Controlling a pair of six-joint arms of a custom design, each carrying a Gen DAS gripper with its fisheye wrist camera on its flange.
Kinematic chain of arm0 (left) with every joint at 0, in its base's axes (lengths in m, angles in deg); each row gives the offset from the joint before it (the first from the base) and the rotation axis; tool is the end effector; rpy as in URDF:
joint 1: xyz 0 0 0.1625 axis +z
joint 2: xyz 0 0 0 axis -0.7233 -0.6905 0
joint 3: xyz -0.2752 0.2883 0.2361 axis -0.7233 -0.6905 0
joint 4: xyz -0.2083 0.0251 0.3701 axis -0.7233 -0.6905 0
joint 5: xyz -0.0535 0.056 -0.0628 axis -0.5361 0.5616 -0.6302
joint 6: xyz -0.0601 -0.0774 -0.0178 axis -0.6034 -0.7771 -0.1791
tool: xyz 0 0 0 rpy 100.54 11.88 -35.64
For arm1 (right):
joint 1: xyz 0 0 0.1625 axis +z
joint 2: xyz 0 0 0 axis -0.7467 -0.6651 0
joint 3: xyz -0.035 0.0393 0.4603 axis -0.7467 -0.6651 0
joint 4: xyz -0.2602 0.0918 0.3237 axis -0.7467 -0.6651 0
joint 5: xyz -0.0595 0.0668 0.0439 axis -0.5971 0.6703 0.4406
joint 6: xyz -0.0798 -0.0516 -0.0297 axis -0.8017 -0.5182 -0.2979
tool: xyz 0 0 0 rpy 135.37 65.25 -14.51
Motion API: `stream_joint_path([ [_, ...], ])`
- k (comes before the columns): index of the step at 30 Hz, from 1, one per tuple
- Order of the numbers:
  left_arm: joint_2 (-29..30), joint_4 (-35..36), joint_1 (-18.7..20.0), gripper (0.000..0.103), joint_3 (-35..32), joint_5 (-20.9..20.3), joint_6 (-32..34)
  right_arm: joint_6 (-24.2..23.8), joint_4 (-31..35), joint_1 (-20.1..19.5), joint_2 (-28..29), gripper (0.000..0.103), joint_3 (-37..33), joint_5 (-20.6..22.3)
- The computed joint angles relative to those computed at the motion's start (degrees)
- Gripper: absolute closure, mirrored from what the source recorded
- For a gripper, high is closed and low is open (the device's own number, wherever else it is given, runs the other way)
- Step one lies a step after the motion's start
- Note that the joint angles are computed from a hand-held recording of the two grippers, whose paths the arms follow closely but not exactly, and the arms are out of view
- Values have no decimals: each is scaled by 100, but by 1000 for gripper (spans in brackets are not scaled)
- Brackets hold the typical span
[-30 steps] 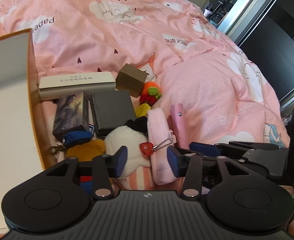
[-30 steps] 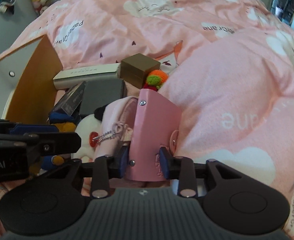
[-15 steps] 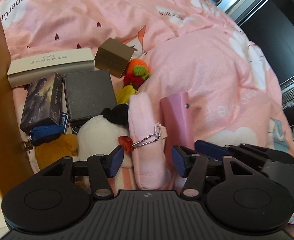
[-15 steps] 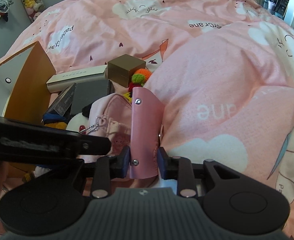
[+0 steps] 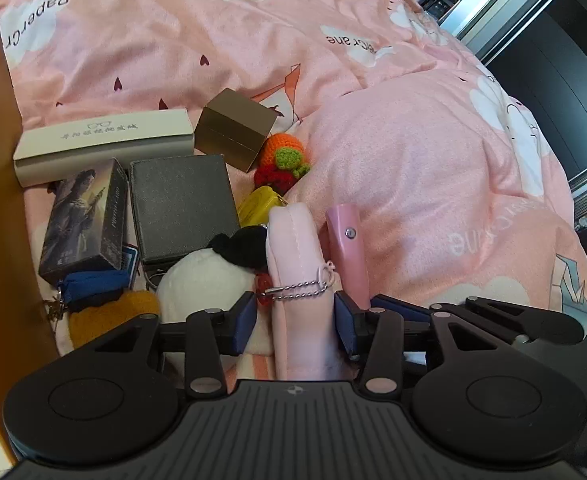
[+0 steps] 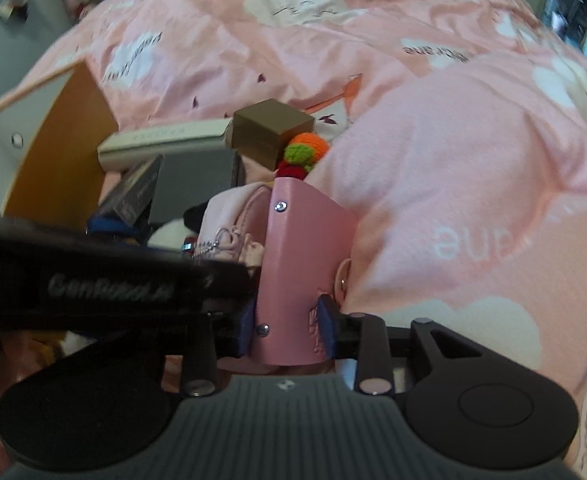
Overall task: Organize objects
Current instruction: 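Grasp the pink card holder with the right gripper while the left grasps the pink pouch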
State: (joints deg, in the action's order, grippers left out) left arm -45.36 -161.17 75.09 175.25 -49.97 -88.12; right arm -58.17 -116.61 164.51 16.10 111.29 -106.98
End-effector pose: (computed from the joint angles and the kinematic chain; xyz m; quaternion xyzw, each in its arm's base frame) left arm -0.2464 -0.3384 0.1487 0.1104 0.9646 -0.1528 0.1846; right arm 0.2458 -0.3315 0.1507 0.2745 -0.9016 0.1624 0.2922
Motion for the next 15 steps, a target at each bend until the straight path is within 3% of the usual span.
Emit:
stream_joint_path([
  [2, 39, -36, 4, 51, 3, 26, 21, -208, -226, 54, 221, 63, -23, -210],
  [6, 52, -224, 33, 50, 67, 61, 21, -181, -184, -20, 222, 63, -72, -138],
  [12, -4, -480, 43, 51, 199, -15, -45, 180, 210, -163, -539, 82, 94, 110],
  [15, 104, -435, -1, 49, 169, 36, 96, 416, 303, -371, -867, 84, 188, 343],
])
